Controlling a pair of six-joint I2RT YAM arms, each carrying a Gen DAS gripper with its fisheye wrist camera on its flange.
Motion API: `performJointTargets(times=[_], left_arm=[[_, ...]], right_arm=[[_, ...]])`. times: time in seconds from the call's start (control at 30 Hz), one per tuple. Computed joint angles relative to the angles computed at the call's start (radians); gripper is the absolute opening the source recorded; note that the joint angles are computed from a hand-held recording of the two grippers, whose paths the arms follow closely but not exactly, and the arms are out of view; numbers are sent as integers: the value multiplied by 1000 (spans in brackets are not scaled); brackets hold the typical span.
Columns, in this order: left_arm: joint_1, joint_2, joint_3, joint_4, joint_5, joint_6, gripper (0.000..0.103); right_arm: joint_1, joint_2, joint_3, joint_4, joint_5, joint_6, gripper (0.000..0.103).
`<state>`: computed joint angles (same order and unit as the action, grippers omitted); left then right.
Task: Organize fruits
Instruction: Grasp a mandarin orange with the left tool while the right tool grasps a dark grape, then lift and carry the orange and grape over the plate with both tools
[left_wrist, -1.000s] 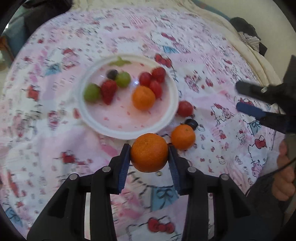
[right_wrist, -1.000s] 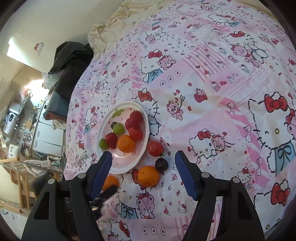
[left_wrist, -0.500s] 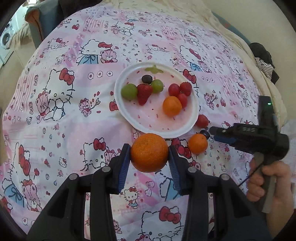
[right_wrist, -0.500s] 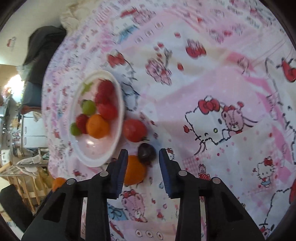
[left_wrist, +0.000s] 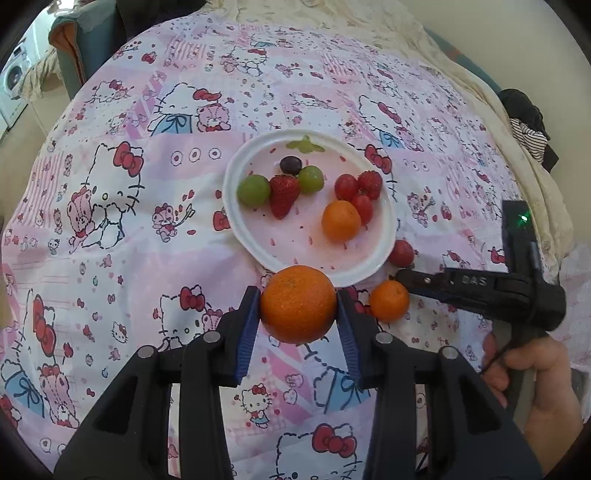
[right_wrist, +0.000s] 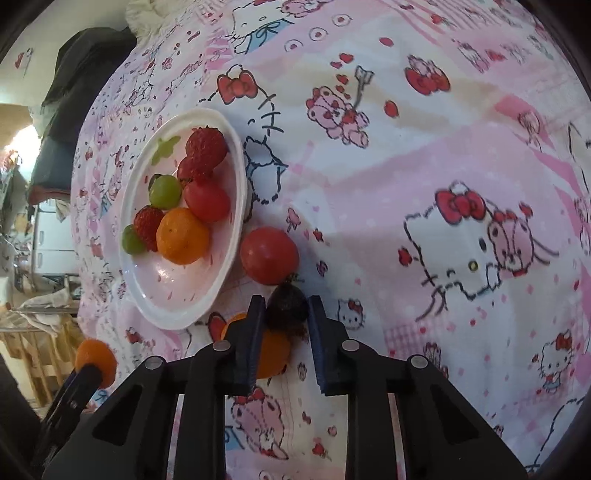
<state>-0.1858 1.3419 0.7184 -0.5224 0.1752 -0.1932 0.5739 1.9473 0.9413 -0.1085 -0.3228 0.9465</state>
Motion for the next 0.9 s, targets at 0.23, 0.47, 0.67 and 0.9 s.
performJointTargets(times=[0.23,0.47,0.67,0.9], left_arm=[[-18,0,-28,52,-41,-4,37],[3,-36,-60,96,-73,12,37],[28,-82,-75,118,-110,21,37],[50,-143,-89,142,-147,24,37]], right_arm=[[9,-86,-69,59,13,5,21],[-17,-235,-187,158,13,52,21],[-30,-370,-268,252,-4,89,21],[-10,-441,-267,281,3,76,21]])
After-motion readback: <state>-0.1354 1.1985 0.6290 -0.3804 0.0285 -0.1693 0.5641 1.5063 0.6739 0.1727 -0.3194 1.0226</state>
